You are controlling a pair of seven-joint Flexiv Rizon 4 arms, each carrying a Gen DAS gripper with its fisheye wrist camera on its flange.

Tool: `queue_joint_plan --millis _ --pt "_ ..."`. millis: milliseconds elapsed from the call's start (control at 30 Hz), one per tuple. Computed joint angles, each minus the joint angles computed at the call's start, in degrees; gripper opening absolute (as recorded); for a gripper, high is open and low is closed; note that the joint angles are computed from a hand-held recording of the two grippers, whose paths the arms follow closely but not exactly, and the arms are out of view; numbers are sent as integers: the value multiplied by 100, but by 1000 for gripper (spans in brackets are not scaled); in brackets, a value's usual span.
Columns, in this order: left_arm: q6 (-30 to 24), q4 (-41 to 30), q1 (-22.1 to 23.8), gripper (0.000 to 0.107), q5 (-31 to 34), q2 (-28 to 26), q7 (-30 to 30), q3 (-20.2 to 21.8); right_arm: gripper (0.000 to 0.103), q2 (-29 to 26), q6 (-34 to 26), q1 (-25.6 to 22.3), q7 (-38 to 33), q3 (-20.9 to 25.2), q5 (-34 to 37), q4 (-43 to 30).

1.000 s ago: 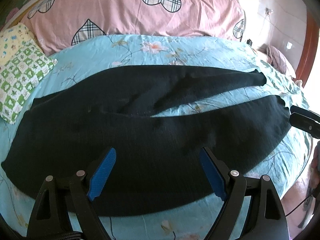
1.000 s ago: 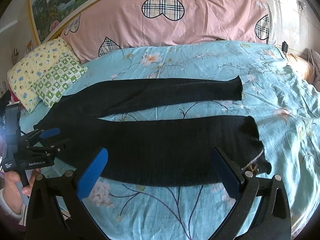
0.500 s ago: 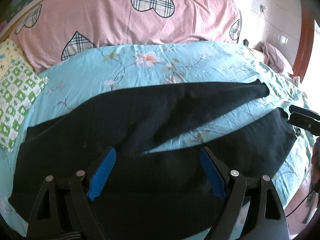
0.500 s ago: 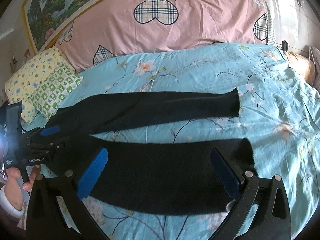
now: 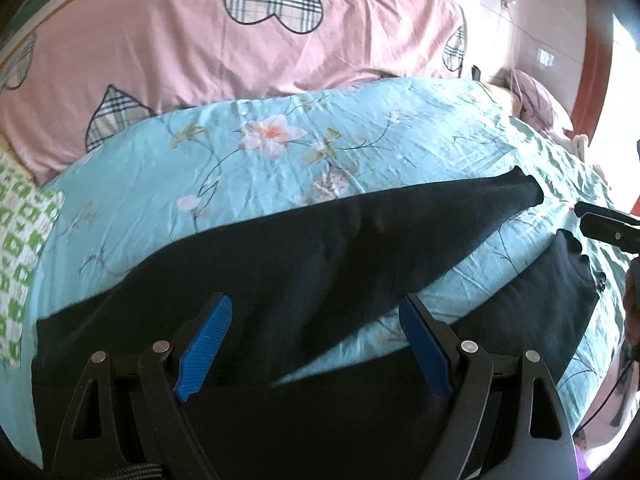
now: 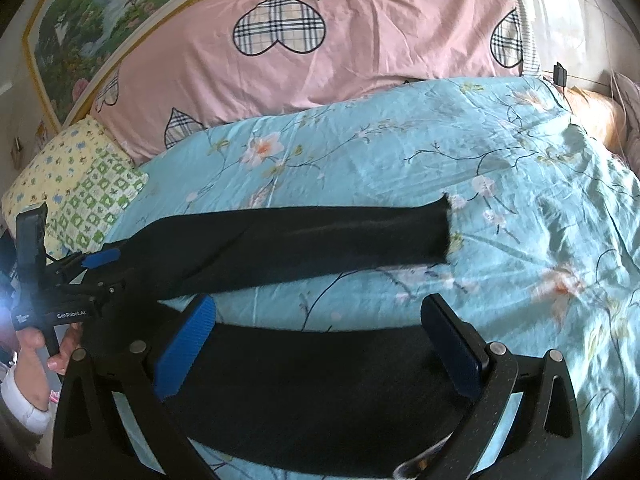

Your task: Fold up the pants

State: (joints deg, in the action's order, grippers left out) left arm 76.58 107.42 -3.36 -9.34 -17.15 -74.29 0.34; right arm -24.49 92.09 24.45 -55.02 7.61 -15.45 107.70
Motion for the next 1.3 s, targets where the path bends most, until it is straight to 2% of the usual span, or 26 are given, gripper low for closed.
queue_joint_plan --millis 300,600,800,1067,1233,1300 --pt "-697 -950 149 86 -191 -641 625 -214 102 -361 -534 -661 -470 625 332 -681" --pt "-1414 -1935 291 86 -420 -1305 1630 -462 102 -929 -1370 -1246 -1450 1293 1114 -1727" --pt "-2335 -2831 381 86 -566 -1832 2335 -570 102 -1359 -2062 -1556 -2136 1658 1818 -2573" --pt "-3302 -3868 378 86 -684 -2472 2488 -535 100 -1612 -2735 -1409 -2644 1455 2384 -3253" --pt "-4269 -4660 348 86 -592 -2937 2538 -463 87 -1723 -3056 -1373 -2924 1387 2771 -3517" --pt "-4486 -4845 330 81 -540 -3054 2504 -429 76 -1784 -3211 -1347 -2981 1345 2893 -3646"
